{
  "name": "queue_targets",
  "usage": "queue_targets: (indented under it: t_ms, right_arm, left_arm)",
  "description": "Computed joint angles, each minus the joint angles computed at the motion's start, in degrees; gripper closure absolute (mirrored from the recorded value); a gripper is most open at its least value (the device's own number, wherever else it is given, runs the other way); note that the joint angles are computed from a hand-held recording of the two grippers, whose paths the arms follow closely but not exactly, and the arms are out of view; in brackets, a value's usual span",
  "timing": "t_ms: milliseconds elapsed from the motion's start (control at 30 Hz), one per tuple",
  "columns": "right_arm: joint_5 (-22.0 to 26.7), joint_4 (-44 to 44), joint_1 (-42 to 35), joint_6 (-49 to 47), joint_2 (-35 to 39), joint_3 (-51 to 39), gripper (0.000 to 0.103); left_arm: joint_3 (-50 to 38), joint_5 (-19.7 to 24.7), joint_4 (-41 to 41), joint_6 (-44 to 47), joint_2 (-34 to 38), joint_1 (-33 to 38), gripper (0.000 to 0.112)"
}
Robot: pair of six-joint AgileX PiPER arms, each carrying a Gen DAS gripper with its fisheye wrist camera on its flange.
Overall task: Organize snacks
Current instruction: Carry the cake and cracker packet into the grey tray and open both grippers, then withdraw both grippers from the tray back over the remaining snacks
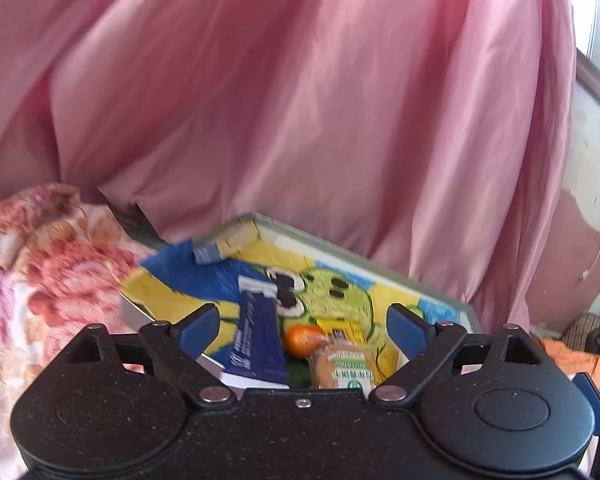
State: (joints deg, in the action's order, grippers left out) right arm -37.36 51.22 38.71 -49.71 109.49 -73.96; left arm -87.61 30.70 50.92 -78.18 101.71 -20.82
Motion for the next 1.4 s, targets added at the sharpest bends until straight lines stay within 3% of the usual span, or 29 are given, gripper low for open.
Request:
queue_targets:
  t_ms: [333, 433, 800, 1000, 1233, 1400]
  right_arm:
    - [-12.03, -2.30, 6.00, 4.94, -7.00, 10.05, 0.000]
    - [-15.49, -2.25, 8.26, 6.46, -9.09, 13.51, 0.000]
    - [-18.43, 1.07, 14.94, 6.74, -16.78, 22.85, 0.000]
    - [-19.23, 7.74, 19.71, 6.42, -21.19, 26.87, 0.000]
    - [-21.41, 15.08, 26.02, 2.88, -25.38, 31.31, 0.000]
    - [-21.83, 21.04, 29.87, 0.39, -28.33, 33.74, 0.000]
  left_arm:
    - [14.26, 1.66, 15.75, -15.41, -13.49, -1.82, 0.015]
    - [18.81, 1.77, 17.40, -16.31, -17.84, -2.34, 0.014]
    - [34.58, 3.07, 19.95, -19.36, -31.42, -7.08, 0.011]
    - [43.48, 9.35, 21.08, -22.10, -38.92, -13.66, 0.011]
    - [49.69, 16.82, 16.30, -20.43, -45.89, -20.82, 0.011]
    - [51.02, 25.35, 11.74, -17.69, -46.94, -26.69, 0.011]
